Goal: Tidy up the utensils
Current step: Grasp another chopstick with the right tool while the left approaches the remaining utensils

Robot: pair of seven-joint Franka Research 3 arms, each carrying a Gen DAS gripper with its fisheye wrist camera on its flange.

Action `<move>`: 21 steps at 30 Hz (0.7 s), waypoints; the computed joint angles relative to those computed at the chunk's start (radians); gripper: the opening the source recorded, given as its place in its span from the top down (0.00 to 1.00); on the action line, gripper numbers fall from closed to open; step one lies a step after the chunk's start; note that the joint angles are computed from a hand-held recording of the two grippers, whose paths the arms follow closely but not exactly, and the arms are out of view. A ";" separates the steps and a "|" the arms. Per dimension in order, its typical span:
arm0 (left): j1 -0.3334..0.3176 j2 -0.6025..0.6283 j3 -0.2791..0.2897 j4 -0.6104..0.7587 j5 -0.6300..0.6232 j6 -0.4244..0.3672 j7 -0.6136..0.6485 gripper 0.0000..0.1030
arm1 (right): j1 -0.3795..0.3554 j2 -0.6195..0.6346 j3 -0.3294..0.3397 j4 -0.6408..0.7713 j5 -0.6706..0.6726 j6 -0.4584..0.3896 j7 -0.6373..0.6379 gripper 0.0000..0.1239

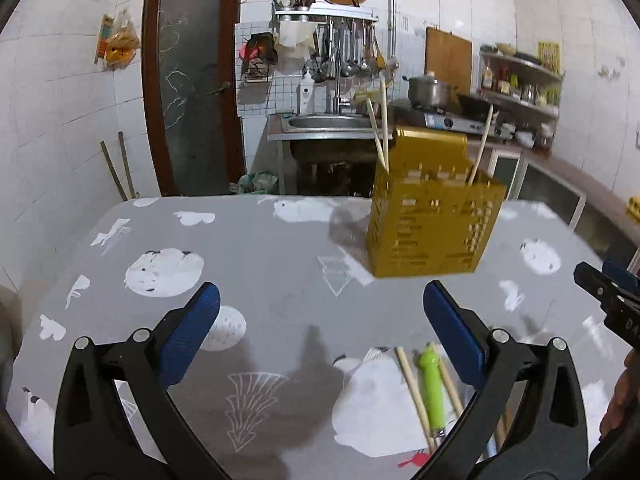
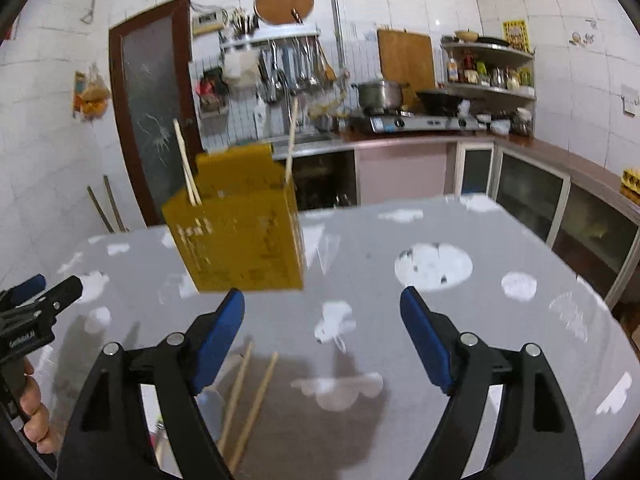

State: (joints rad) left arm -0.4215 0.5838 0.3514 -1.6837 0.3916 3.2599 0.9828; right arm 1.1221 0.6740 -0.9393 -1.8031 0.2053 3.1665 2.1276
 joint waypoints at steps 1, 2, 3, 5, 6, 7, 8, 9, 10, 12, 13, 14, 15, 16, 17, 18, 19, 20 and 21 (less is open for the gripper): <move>0.015 0.002 -0.019 0.000 0.003 -0.002 0.008 0.04 | -0.018 0.007 0.018 0.014 0.000 -0.019 -0.001 0.36; 0.046 0.007 -0.059 0.010 0.007 -0.021 0.023 0.04 | -0.033 0.010 0.034 0.024 -0.005 -0.030 0.003 0.36; 0.074 0.011 -0.097 0.023 0.010 -0.043 0.034 0.04 | -0.046 0.013 0.047 0.034 -0.014 -0.042 0.009 0.36; 0.175 0.023 -0.225 0.055 0.016 -0.099 0.080 0.04 | -0.075 0.017 0.076 0.059 -0.039 -0.074 0.022 0.36; 0.209 0.033 -0.271 0.071 0.010 -0.126 0.102 0.04 | -0.095 0.015 0.098 0.070 -0.051 -0.087 0.023 0.36; 0.215 0.039 -0.281 0.076 0.018 -0.138 0.097 0.04 | -0.124 0.012 0.131 0.085 -0.062 -0.103 0.019 0.36; 0.226 0.047 -0.297 0.086 0.019 -0.149 0.101 0.04 | -0.133 0.013 0.144 0.090 -0.074 -0.111 0.024 0.36; 0.254 0.057 -0.335 0.099 0.013 -0.166 0.118 0.04 | -0.151 0.014 0.165 0.103 -0.087 -0.128 0.024 0.36; 0.260 0.064 -0.346 0.105 0.011 -0.175 0.120 0.04 | -0.161 0.021 0.176 0.118 -0.100 -0.151 0.029 0.36; 0.280 0.082 -0.378 0.129 0.002 -0.199 0.134 0.04 | -0.185 0.026 0.207 0.143 -0.120 -0.188 0.040 0.37; 0.304 0.092 -0.411 0.140 -0.009 -0.208 0.154 0.05 | -0.207 0.028 0.232 0.160 -0.127 -0.207 0.039 0.37; 0.306 0.095 -0.418 0.145 -0.013 -0.215 0.159 0.05 | -0.223 0.032 0.251 0.175 -0.135 -0.220 0.042 0.38; 0.308 0.100 -0.423 0.149 -0.018 -0.219 0.164 0.05 | -0.234 0.033 0.264 0.184 -0.145 -0.229 0.046 0.39; 0.308 0.104 -0.424 0.154 -0.023 -0.221 0.164 0.05 | -0.258 0.033 0.293 0.199 -0.150 -0.240 0.042 0.42; 0.321 0.107 -0.443 0.155 -0.033 -0.222 0.175 0.05 | -0.280 0.033 0.320 0.212 -0.154 -0.251 0.039 0.45; 0.348 0.113 -0.478 0.158 -0.051 -0.226 0.197 0.05 | -0.305 0.034 0.351 0.229 -0.156 -0.266 0.033 0.46; 0.366 0.121 -0.504 0.169 -0.071 -0.244 0.212 0.05 | -0.324 0.035 0.376 0.243 -0.161 -0.281 0.031 0.48; 0.364 0.131 -0.505 0.186 -0.084 -0.271 0.215 0.05 | -0.335 0.038 0.389 0.252 -0.170 -0.290 0.035 0.50; 0.360 0.139 -0.504 0.200 -0.091 -0.293 0.221 0.09 | -0.346 0.040 0.403 0.261 -0.179 -0.302 0.040 0.50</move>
